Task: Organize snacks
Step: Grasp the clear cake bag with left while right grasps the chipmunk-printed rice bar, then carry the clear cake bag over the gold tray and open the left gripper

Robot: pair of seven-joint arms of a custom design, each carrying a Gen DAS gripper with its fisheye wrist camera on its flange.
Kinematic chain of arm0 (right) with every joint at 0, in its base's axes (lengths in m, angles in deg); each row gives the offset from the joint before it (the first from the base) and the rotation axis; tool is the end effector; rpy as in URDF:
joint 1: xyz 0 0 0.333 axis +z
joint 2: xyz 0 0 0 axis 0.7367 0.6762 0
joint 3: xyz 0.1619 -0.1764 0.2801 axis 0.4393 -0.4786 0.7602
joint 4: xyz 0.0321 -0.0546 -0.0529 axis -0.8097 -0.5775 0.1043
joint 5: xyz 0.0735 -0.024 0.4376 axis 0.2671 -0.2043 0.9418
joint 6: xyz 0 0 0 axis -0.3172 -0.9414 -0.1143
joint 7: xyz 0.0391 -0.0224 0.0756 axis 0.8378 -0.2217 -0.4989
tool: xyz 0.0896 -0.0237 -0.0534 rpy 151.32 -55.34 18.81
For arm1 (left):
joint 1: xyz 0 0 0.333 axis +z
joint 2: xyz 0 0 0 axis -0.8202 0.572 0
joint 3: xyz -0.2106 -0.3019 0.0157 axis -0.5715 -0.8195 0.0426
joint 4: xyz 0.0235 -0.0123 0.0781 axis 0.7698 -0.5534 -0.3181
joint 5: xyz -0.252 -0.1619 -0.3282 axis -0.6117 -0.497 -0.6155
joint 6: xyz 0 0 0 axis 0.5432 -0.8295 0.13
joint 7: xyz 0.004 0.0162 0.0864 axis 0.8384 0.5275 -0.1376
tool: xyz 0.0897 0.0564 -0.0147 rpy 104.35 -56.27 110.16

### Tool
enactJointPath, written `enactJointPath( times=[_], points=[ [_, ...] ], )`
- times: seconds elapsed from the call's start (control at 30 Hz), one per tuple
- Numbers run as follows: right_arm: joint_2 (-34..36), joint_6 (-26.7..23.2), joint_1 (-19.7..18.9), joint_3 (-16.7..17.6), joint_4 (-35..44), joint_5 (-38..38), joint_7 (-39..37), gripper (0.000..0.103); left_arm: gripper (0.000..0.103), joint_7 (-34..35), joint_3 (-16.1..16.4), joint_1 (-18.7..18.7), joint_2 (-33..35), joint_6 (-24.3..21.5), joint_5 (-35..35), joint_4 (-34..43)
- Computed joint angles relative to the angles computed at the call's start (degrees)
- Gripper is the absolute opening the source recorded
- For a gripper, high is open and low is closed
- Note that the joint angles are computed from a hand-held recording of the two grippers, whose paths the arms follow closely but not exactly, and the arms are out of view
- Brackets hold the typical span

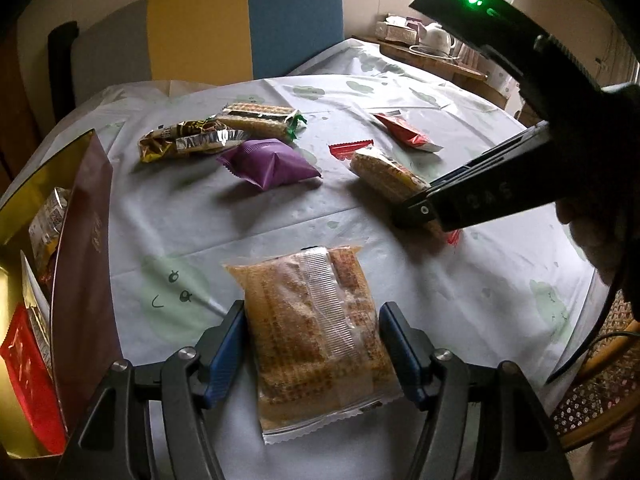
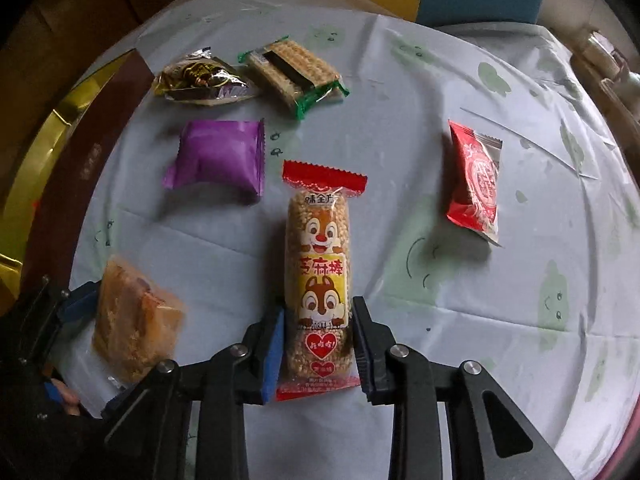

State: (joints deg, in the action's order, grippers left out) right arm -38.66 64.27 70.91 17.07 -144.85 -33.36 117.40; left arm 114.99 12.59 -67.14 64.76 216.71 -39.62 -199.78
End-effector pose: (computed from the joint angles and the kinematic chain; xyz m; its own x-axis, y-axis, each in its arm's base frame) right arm 0.5255 0.3183 0.4380 0.4562 -0.8865 -0.0772 -0.8598 -0.4168 -0.2948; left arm 0.4199 -0.1287 0.4264 -0.2222 -0.9741 0.0427 -0.7912 0.1546 -0.5917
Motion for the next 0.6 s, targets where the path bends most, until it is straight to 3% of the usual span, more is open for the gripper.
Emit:
enactJointPath(
  times=[0.2,0.43,0.6],
  points=[
    [-0.4,0.8,0.0,-0.1,-0.8,0.1,-0.7,0.033,0.063,-0.4,-0.3,0.7,-0.4,-3.9,0.5,1.6],
    [0.8,2.5,0.2,0.0,-0.4,-3.2,0.0,0.035,0.063,7.6,8.3,-5.8,-6.6,-7.1,-10.6,1.8],
    [1.5,3.3,1.0,0.3,-0.2,-5.4,1.9,0.035,0.063,7.2,9.6,-2.1,-11.3,-7.1,-14.1,1.7]
  ],
)
